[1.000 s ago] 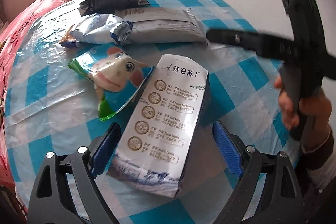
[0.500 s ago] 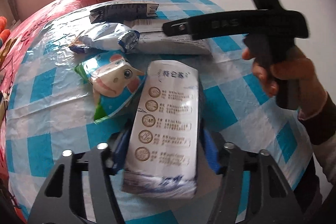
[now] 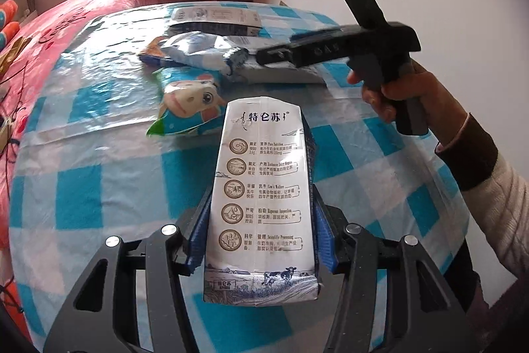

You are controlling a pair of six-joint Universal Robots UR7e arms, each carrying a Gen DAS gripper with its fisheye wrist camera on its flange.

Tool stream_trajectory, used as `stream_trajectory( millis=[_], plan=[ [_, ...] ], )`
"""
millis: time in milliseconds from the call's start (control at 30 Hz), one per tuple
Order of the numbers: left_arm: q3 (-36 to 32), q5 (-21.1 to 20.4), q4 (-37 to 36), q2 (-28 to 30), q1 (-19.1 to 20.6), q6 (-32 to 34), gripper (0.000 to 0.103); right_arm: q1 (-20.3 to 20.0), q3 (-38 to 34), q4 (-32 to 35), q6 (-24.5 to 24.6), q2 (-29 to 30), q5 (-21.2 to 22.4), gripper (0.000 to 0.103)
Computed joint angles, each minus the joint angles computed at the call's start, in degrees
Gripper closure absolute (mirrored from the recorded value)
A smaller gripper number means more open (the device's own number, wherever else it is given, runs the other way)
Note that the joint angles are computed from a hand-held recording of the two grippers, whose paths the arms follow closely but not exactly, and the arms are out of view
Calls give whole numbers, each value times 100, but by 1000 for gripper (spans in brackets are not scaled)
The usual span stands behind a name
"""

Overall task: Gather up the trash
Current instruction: 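Grasp the grey printed packet with the right tool while the left tool holds the carton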

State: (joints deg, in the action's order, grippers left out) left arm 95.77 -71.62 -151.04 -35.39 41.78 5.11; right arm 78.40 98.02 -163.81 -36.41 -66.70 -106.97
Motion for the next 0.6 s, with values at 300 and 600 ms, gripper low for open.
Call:
stream_trajectory(
  millis=[300,600],
  plan=[
    [430,167,-197,-435,113,-251,48,161,738,381,-44,-457,61,4],
    [563,308,-401,-591,227,-387,48,449,669,-568,-371,-210,-362,4]
  ],
)
